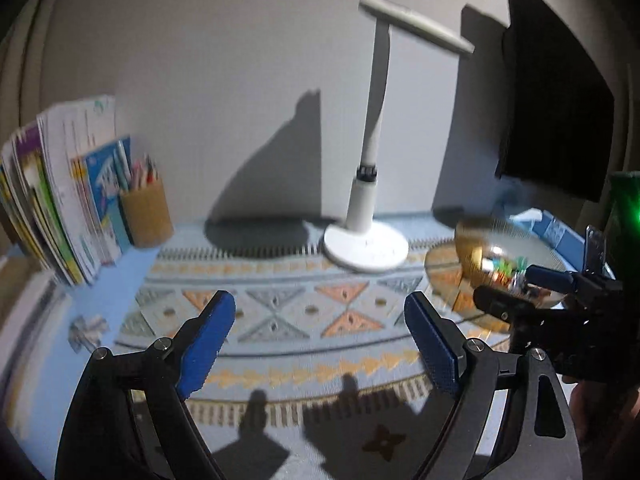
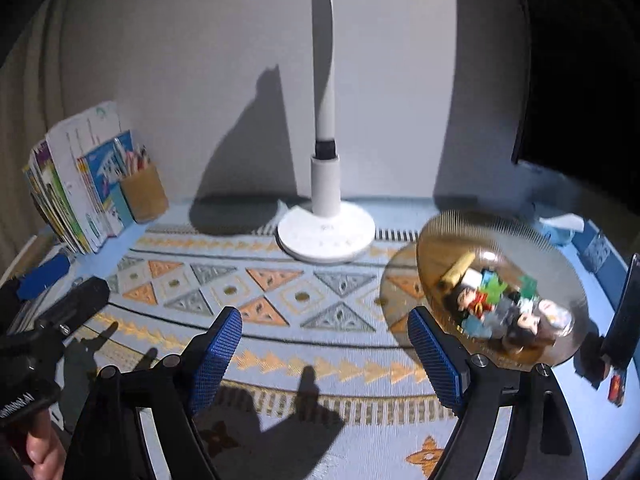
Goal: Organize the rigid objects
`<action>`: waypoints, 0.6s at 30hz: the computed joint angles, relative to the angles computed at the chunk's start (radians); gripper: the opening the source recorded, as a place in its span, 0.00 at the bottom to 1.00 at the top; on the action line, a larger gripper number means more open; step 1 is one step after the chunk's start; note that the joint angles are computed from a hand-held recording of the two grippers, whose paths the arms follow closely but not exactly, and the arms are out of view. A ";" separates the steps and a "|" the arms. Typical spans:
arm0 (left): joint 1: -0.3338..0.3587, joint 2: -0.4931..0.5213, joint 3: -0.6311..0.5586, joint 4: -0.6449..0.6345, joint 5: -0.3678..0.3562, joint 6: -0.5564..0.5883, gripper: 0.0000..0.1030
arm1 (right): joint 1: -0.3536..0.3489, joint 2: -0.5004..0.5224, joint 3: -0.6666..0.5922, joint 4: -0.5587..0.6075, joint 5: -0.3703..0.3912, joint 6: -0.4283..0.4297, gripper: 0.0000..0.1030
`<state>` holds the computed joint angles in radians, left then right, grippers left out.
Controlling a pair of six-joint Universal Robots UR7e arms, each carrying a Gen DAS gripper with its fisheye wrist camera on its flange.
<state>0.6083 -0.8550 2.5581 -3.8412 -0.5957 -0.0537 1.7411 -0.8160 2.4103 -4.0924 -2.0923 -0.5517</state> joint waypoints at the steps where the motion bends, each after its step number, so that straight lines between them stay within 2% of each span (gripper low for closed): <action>1: 0.010 0.009 -0.007 0.001 -0.008 0.001 0.83 | -0.010 0.002 0.001 0.001 0.004 0.001 0.81; 8: 0.064 0.125 -0.052 -0.059 -0.024 0.021 0.83 | -0.075 0.063 -0.007 -0.102 0.049 -0.051 0.81; 11: 0.082 0.207 -0.079 -0.109 -0.005 0.029 0.83 | -0.118 0.141 -0.015 -0.234 0.075 -0.116 0.81; 13: 0.100 0.236 -0.096 -0.108 -0.018 0.028 0.83 | -0.144 0.178 -0.022 -0.286 0.076 -0.134 0.81; 16: 0.129 0.228 -0.114 -0.049 -0.072 0.013 0.83 | -0.184 0.170 -0.011 -0.274 0.103 -0.115 0.81; 18: 0.132 0.251 -0.130 -0.060 -0.057 0.024 0.83 | -0.201 0.157 0.000 -0.272 0.129 -0.106 0.81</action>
<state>0.7403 -0.6037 2.4277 -3.9015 -0.6524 -0.0293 1.5401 -0.6588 2.4104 -4.3646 -1.9634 -0.6575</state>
